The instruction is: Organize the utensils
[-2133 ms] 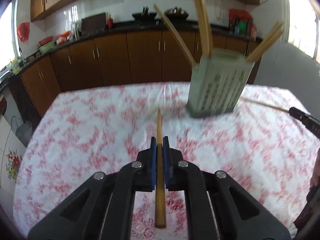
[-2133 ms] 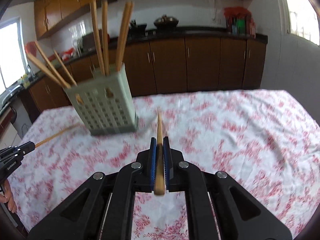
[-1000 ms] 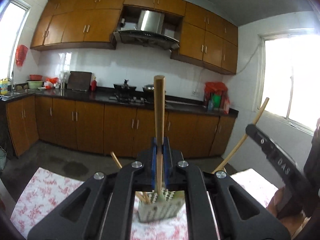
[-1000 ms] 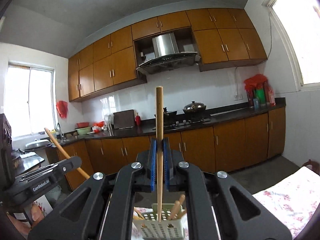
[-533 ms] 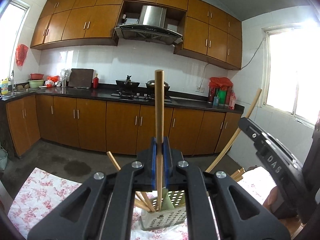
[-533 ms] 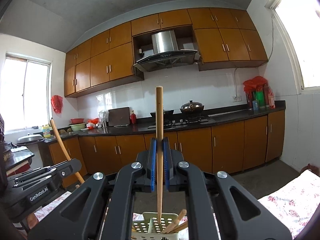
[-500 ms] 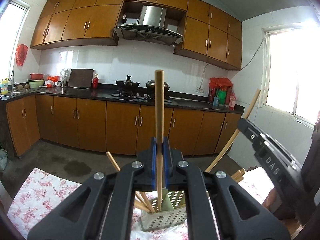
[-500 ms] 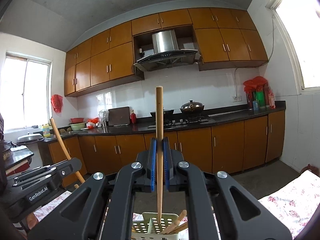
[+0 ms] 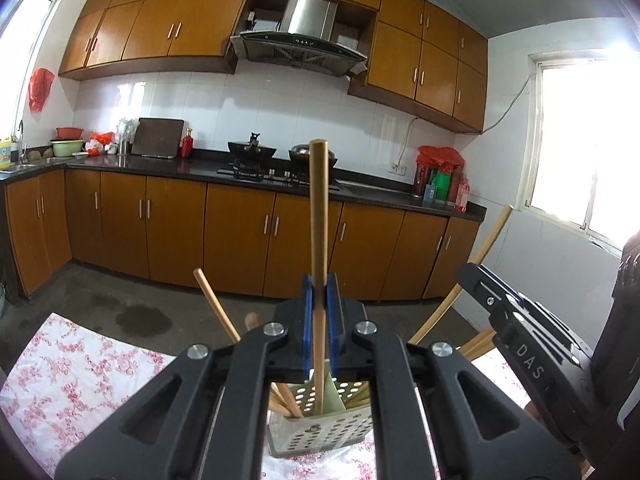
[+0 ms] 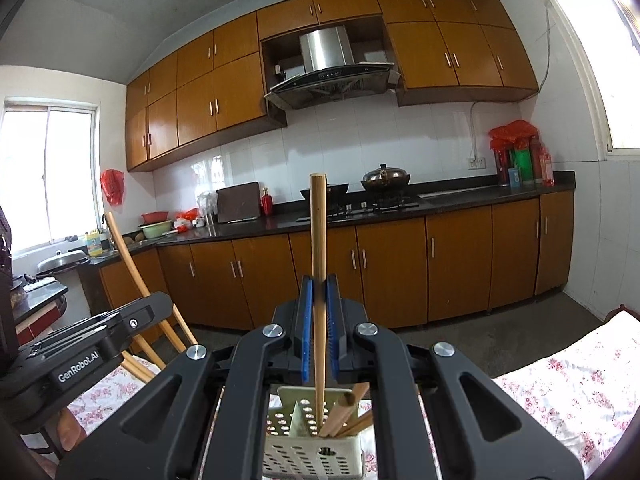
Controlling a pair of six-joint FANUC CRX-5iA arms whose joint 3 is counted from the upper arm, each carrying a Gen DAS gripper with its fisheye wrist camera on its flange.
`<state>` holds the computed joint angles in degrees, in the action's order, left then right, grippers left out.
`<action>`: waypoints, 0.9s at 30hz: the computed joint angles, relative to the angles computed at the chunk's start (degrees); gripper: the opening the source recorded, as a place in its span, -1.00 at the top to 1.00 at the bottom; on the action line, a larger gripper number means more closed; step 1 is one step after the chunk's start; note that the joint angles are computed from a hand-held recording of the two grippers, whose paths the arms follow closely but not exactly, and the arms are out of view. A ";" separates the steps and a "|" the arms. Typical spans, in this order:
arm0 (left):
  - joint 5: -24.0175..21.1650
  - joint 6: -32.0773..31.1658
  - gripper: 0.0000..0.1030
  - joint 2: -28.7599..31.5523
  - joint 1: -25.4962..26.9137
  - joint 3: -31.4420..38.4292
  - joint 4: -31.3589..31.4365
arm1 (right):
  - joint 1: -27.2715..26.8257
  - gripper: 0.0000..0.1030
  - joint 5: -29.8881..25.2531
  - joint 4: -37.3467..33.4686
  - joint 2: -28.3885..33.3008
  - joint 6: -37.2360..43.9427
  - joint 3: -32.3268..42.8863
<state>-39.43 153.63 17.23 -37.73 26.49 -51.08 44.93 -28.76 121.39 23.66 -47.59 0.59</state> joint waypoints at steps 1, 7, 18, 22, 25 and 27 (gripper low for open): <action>0.06 -0.06 0.85 -0.04 0.04 -0.20 0.14 | -0.01 0.85 0.17 -0.28 0.03 0.33 0.11; 0.54 -1.10 0.84 -0.14 0.61 -0.77 1.64 | 0.62 0.85 0.23 -2.52 0.19 1.66 0.44; -1.44 1.89 -0.25 -5.17 -0.80 -4.52 -1.86 | 1.05 -0.51 -3.14 2.68 -6.71 -2.69 -6.50; 1.17 6.76 -0.38 -9.04 -1.55 -8.70 -4.06 | 2.64 -0.73 -6.67 2.13 -9.73 -2.78 -10.23; 0.33 8.00 -0.43 -10.86 -2.89 -10.07 -5.19 | 4.47 -0.91 -9.09 -0.35 -10.76 0.02 -11.69; -1.85 8.97 -0.64 -11.85 -4.91 -10.71 -7.59 | 6.41 -0.97 -11.99 -2.46 -11.45 3.72 -12.80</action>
<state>-41.28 162.61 5.38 -42.64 15.78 -58.67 51.34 -40.75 118.93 12.22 -43.87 -12.21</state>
